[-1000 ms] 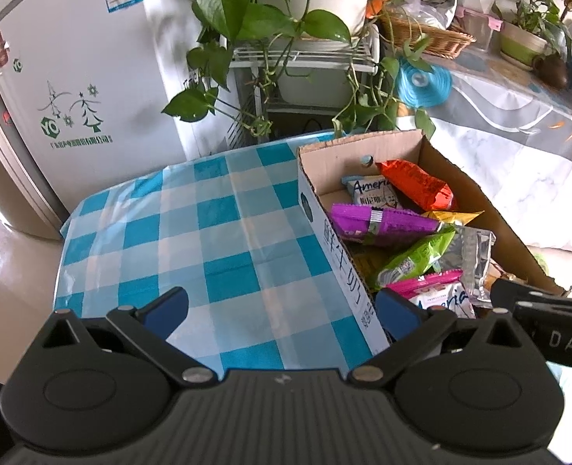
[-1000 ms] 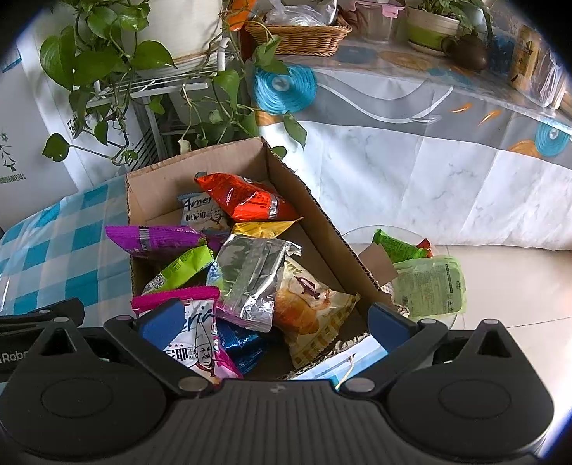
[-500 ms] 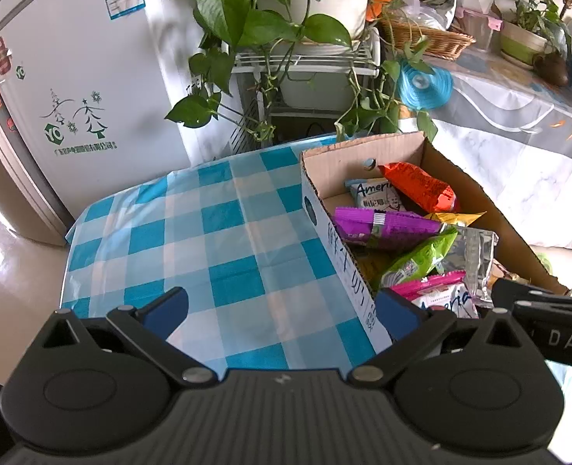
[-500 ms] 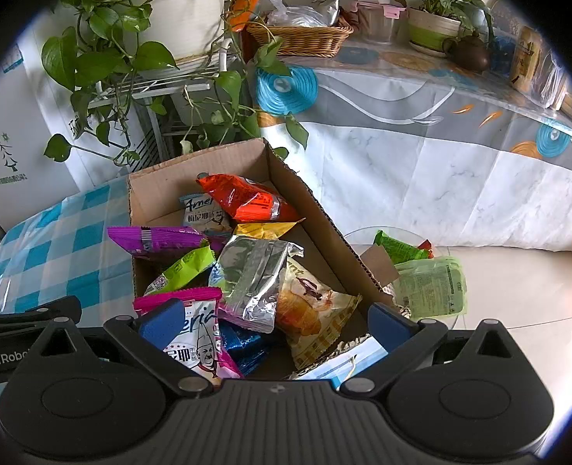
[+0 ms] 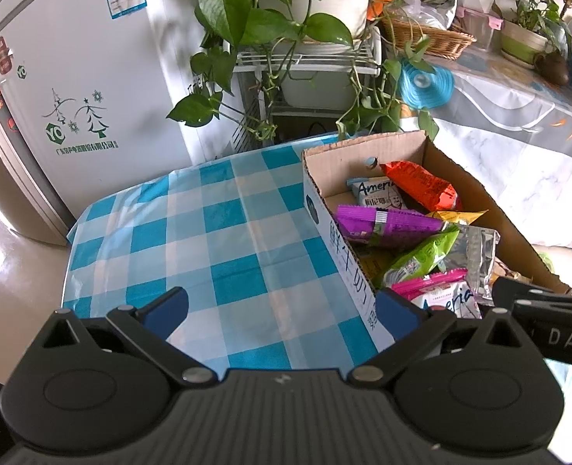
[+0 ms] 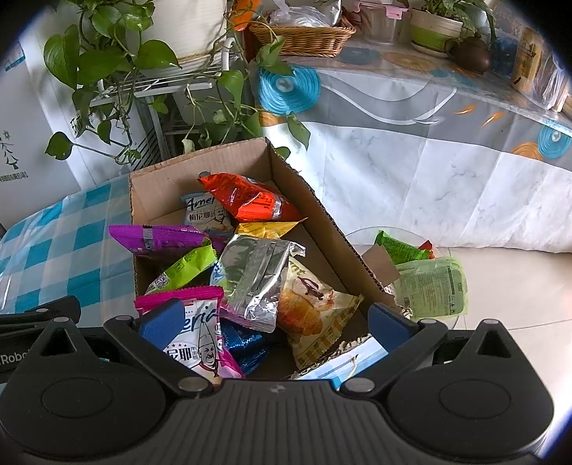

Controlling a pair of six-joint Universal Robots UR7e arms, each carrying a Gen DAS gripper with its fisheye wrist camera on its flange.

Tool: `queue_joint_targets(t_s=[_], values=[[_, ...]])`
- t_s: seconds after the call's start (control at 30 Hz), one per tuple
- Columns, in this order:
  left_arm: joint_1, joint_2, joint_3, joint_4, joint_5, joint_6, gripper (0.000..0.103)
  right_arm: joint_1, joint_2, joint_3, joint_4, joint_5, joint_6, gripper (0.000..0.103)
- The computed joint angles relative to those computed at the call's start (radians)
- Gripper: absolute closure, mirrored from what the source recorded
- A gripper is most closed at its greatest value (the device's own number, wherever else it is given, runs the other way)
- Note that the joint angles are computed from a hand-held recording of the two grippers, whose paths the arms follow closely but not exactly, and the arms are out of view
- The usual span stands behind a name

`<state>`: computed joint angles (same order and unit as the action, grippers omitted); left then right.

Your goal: Organize snacks

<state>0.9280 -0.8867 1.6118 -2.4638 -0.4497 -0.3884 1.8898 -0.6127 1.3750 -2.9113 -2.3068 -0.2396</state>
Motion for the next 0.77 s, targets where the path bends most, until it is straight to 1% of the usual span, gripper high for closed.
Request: queue_joint_targets(t_s=[0.77], values=[[0.006,-0.007,0.006,-0.005,-0.011,0.001,0.001,0.000,0.003,-0.002,0.006,0.002,-0.005,0.000]])
